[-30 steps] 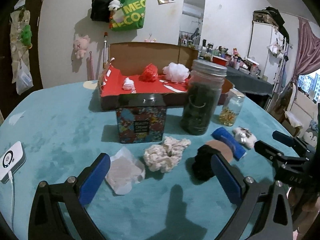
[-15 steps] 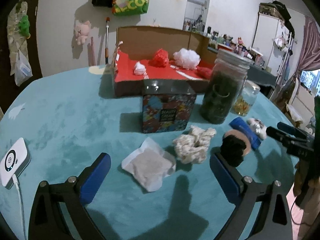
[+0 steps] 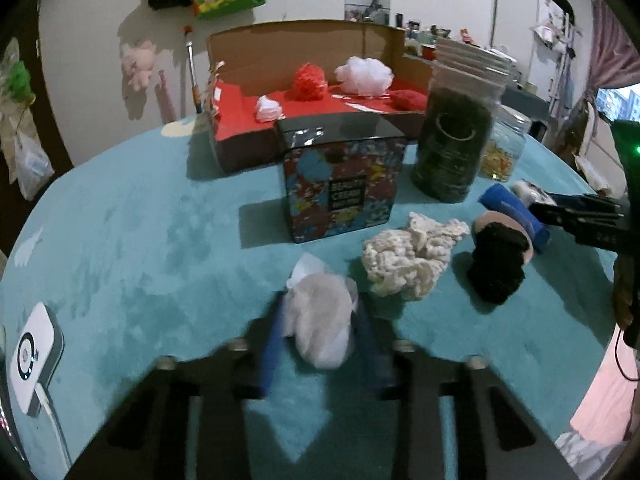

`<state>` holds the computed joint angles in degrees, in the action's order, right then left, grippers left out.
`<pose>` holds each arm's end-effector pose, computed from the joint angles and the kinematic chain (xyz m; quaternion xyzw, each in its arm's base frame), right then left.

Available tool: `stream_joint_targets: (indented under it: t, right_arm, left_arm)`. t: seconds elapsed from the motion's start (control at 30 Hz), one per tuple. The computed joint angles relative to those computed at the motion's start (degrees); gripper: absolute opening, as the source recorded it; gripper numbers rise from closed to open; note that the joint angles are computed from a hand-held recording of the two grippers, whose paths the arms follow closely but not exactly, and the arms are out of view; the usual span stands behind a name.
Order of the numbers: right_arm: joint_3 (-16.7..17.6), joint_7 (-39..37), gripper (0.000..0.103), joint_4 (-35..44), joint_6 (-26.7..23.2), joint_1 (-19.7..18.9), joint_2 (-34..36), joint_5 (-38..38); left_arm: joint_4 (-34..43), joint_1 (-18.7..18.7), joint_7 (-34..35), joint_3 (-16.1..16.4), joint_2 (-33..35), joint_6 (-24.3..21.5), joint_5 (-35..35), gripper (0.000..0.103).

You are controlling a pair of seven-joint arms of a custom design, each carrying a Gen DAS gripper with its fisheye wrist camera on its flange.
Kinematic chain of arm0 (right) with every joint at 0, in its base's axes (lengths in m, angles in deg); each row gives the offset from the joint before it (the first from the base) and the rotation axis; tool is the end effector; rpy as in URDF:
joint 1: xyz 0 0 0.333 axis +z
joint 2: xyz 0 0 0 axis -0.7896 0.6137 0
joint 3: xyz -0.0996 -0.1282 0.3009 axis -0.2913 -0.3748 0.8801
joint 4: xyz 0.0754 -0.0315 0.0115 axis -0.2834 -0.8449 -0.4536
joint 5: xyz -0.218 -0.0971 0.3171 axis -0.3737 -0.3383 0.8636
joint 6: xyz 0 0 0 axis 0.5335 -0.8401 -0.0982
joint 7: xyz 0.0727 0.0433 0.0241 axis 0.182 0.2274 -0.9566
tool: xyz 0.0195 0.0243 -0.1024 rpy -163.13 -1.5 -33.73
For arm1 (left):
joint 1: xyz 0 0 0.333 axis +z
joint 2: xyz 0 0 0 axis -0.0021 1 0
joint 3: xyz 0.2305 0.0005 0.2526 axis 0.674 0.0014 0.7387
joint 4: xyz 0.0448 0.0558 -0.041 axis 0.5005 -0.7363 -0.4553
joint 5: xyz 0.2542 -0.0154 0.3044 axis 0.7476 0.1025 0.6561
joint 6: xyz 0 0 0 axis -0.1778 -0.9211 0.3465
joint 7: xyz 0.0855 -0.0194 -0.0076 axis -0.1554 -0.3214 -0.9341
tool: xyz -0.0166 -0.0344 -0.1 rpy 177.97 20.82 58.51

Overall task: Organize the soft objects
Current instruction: 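Grasp the white tissue with the left tool while the right tool grasps the white plush bunny, then carry the white tissue with the left tool while the right tool carries the bunny toward the box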

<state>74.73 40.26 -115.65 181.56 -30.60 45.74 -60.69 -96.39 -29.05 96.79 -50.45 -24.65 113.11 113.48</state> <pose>0.6160 0.2738 0.4361 -0.7440 0.5735 -0.1762 0.2940 0.5339 -0.4187 0.4400 -0.5968 0.7174 -0.2715 0.2353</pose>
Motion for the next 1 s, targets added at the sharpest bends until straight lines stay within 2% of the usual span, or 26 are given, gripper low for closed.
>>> stream_joint_targets:
  t: [0.03,0.07,0.17,0.27,0.3,0.47,0.57,0.63,0.7,0.9,1.0]
  right_arm:
    - [0.2,-1.3,0.061,-0.3,0.6,0.1,-0.1,0.6]
    - [1.2,-2.3,0.045,-0.7,1.3,-0.8,-0.2,0.7]
    - [2.0,-3.8,0.038,-2.6,4.3,-1.5,-1.1,2.2]
    - [-3.1,0.5,0.038,-4.1,7.0,3.2,-2.2,-2.9]
    - [-3.0,0.6,0.038,-4.7,8.0,3.1,-2.7,-3.3]
    - [6.4,-7.8,0.038,-6.3,10.4,-4.0,-4.3,4.8]
    - [11.9,-14.2,0.038,-5.9,10.6,-8.0,-4.2,10.9]
    - [14.3,-17.8,0.038,-5.3,10.3,-9.5,-3.9,14.5]
    - [16.1,-21.1,0.038,-4.4,9.9,-10.4,-3.2,17.5]
    - [16.9,-26.2,0.038,-3.3,9.7,-9.8,-2.4,22.7]
    - [16.7,-27.6,0.038,-3.0,9.6,-9.3,-2.2,24.4]
  left_arm:
    - [-0.1,0.1,0.1,-0.1,-0.2,0.2,-0.2,0.020]
    - [-0.4,0.2,0.0,-0.1,-0.4,0.4,-0.4,0.019]
    - [-1.0,-0.1,-1.7,0.2,-1.6,1.5,1.1,0.018]
    - [-0.2,-0.5,-3.8,0.4,-2.3,1.7,4.4,0.018]
    - [0.1,-0.6,-4.6,0.4,-2.4,2.0,5.3,0.018]
    - [2.4,0.2,-3.1,-0.5,-0.7,6.6,4.6,0.018]
    - [4.8,-0.1,0.3,-0.6,1.4,9.5,2.5,0.018]
    - [6.0,-0.5,2.7,-0.5,2.7,11.1,0.2,0.018]
    - [7.5,-0.5,6.3,-0.9,4.3,12.3,-3.1,0.018]
    - [10.9,-2.1,13.1,0.0,7.2,12.5,-10.4,0.018]
    - [10.8,-3.5,14.4,1.8,7.3,13.2,-12.4,0.018]
